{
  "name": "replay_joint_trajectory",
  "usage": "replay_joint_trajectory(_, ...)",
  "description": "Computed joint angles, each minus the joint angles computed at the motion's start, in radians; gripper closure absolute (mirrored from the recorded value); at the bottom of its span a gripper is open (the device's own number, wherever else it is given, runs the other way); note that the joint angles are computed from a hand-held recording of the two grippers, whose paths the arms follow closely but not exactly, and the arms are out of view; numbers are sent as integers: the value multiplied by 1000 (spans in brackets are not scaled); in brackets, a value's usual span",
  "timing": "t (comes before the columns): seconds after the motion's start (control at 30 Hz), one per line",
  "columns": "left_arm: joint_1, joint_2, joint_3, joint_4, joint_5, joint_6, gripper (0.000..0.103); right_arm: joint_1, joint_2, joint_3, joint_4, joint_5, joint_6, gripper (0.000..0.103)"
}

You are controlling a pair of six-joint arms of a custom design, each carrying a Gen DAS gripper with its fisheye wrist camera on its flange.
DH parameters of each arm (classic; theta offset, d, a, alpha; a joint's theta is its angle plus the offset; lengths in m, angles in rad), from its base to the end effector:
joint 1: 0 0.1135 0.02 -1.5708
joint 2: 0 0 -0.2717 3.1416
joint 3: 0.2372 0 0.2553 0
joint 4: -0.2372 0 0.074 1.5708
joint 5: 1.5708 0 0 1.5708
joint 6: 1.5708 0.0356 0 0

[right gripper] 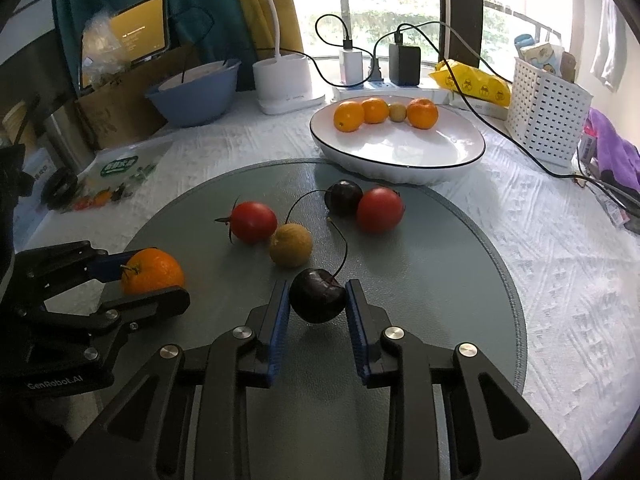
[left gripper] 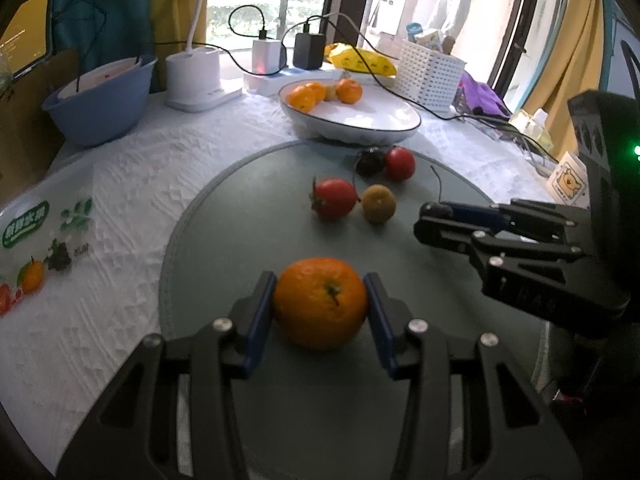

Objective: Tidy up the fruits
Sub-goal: 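Close the left tool on the large orange while the right tool grasps a dark plum, then lift the orange and plum and carry them toward the white plate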

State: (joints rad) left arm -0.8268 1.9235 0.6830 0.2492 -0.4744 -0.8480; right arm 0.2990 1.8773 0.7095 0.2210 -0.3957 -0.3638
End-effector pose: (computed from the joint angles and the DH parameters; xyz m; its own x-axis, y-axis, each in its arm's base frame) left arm 0.2212 -0.2163 0.0648 -0.7387 -0.1826 -0.6489 -0.1041 0.9820 -0.1578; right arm 0.2988 0.1065 0.0811 -0.5515 -0.5136 -0.6574 -0.7311 0.6770 0.0844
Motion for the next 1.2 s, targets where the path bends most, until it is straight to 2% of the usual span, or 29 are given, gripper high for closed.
replay_joint_trajectory(0.6, -32, -53, 53, -105, -61, -4, 58, -45, -73, -14, -28, -63, -31, 73)
replay_joint_trajectory(1.2, 4, -90, 143, -141, -88, 112, 58, -117, -109, 70, -93, -113, -43, 73)
